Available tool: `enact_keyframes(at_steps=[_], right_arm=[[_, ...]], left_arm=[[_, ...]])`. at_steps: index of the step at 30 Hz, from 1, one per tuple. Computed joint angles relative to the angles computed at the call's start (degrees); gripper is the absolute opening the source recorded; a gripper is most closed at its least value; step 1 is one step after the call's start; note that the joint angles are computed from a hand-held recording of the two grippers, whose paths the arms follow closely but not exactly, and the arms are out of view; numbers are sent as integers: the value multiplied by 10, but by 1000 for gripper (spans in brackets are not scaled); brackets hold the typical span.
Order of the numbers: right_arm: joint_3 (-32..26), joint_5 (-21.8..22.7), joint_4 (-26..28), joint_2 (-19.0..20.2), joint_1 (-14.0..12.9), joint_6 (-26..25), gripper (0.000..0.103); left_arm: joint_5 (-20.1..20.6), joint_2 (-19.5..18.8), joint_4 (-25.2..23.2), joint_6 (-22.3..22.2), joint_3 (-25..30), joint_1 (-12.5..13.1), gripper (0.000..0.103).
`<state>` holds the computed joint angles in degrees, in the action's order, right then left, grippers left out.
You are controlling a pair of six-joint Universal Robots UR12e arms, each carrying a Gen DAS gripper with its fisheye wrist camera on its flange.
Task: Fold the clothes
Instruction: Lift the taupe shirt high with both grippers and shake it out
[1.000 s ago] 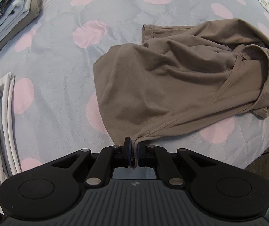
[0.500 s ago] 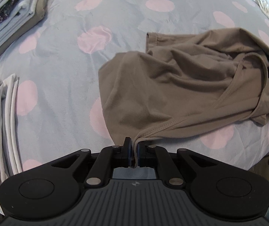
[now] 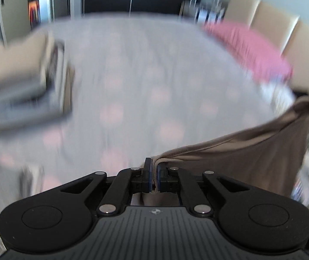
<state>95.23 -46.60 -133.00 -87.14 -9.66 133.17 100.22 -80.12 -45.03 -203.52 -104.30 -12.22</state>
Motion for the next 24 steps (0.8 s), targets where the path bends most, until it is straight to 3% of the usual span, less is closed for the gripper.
enact_keyframes(at_steps=[6,11,15,17,20,24], right_arm=[[-11,67,-170,-16,-29,114,2],[-16,93,-326,-27,-52,223,2],[-35,109,-379,-23,-64,292,2],[-39,113,-390,-20,-65,301,2],[-33,114,-359,-20,-62,271,2],[-6,85,-227,-29,-50,157,2]], left_arm=[[54,-9,93,42,82,-22,2],[95,-20,176,96,132,-52,2],[107,-32,200,127,166,-68,2],[102,-38,186,133,175,-71,2],[95,-40,154,124,169,-68,2],[67,-26,73,91,127,-51,2]])
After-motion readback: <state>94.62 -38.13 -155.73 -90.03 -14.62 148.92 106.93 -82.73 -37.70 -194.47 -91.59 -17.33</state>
